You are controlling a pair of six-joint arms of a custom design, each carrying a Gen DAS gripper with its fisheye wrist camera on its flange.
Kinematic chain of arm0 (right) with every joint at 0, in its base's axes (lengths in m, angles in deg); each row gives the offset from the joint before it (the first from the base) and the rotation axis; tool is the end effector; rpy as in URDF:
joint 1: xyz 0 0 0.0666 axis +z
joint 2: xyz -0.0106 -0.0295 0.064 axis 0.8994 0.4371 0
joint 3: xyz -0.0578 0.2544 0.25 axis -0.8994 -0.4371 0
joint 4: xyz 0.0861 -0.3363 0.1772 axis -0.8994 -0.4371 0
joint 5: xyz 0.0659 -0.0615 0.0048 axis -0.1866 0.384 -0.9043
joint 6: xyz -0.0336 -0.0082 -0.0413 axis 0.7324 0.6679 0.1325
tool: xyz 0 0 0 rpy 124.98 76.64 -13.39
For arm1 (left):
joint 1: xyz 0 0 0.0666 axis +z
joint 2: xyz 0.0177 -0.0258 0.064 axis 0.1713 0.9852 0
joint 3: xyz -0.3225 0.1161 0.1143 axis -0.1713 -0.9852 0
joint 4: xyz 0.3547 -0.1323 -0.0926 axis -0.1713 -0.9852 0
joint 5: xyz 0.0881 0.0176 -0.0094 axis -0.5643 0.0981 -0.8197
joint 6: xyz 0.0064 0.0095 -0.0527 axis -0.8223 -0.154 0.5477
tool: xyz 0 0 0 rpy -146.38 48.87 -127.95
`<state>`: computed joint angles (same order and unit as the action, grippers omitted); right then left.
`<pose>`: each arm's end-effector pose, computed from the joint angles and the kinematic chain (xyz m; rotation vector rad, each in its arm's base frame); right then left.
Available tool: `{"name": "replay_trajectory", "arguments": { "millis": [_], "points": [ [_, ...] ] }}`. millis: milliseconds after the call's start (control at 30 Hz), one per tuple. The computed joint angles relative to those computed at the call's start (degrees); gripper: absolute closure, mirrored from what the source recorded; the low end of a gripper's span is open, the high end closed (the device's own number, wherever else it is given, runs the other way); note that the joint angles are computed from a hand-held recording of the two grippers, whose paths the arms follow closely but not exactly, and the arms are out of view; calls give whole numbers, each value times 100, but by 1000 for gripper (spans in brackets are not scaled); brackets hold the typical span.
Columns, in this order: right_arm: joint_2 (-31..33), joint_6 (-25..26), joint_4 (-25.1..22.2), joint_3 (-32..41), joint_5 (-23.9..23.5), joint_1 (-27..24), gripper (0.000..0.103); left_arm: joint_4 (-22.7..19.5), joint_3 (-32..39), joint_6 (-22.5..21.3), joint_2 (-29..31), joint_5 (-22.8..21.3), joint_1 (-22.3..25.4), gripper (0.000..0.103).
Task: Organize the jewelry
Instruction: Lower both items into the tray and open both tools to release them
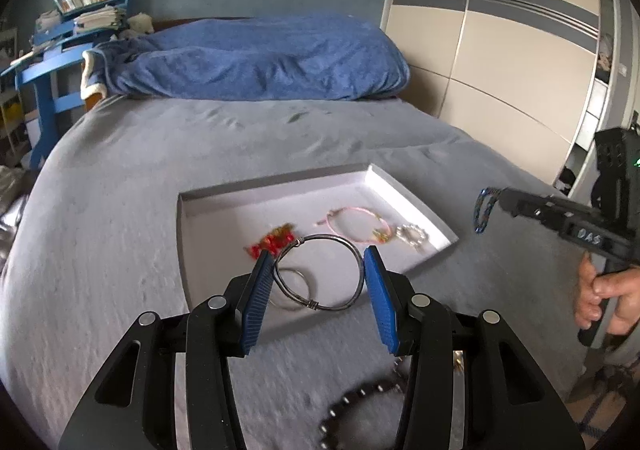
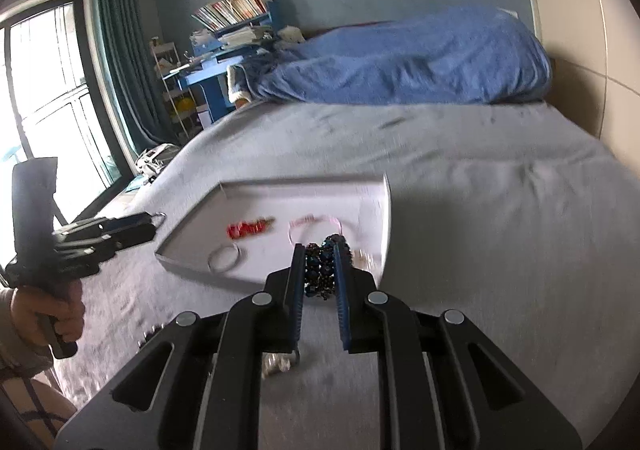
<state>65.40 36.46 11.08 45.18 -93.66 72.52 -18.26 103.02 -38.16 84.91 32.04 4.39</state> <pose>0.6035 0.1025 0.4537 -0.3991 2.1252 0.4831 0.5733 -0.0646 0.4421 0.2675 2.1620 -0.3324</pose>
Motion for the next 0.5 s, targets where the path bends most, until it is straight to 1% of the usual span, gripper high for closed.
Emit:
{"name": "replay_trajectory", "arguments": {
  "millis": [167,300,500],
  "points": [
    [552,128,-417,847,139,191,89,-397,604,-75,478,-157,6,55],
    [1003,248,-835,1432,218,367,89,-614,899,-72,790,-235,18,55],
    [1409,236,-1126,1847,286,544,89,-966,1242,-213,1197,-455,43,55]
  ]
}}
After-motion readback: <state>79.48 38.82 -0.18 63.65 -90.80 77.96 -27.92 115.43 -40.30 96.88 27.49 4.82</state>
